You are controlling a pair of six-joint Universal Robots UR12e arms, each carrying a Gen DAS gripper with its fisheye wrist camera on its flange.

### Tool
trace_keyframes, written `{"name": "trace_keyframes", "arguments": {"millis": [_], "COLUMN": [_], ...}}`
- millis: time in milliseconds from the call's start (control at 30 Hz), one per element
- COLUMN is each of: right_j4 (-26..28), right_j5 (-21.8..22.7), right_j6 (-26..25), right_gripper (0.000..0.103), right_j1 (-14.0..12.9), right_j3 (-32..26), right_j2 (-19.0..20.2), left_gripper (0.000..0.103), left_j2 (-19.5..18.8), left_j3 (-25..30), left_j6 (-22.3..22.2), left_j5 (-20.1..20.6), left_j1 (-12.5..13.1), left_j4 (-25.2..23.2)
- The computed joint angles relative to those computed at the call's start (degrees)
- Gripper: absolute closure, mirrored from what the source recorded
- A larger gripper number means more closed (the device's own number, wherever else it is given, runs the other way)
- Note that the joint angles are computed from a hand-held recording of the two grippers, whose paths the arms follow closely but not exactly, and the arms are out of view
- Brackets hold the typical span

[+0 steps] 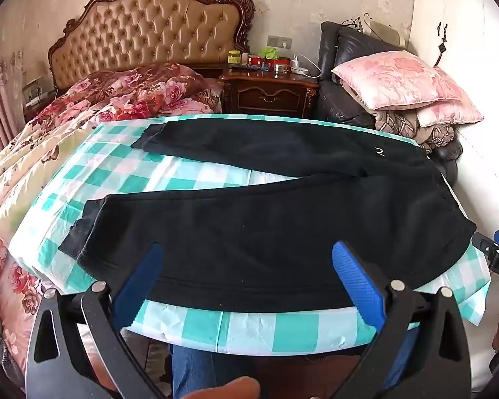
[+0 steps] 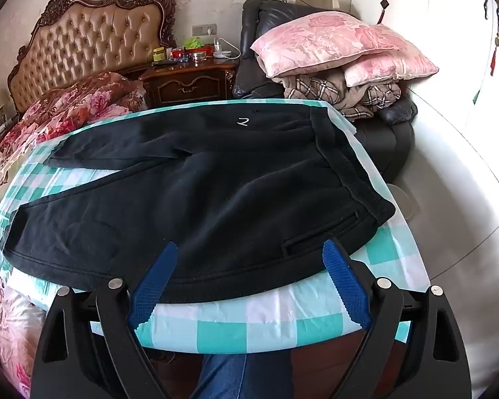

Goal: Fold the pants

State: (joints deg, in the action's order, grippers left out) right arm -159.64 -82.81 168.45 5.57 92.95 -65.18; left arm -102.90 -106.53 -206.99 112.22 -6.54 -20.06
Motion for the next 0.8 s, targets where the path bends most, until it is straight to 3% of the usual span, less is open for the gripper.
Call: {"name": "trace_keyframes", "arguments": {"millis": [800], "right_j4": [1.04], "right_j5": [0.53], "right_j6": [0.36], "right_gripper": [0.017], "right_j1": [-0.15], "right_j3": [-0.20], "right_j2": [0.06], "left_gripper": [0.002], "left_j2": [-0.58], "left_j3": [0.76], "left_j6": [-0.16], "left_j5": [-0.37], "left_j1": [-0.07], "left_j4": [0.02]}}
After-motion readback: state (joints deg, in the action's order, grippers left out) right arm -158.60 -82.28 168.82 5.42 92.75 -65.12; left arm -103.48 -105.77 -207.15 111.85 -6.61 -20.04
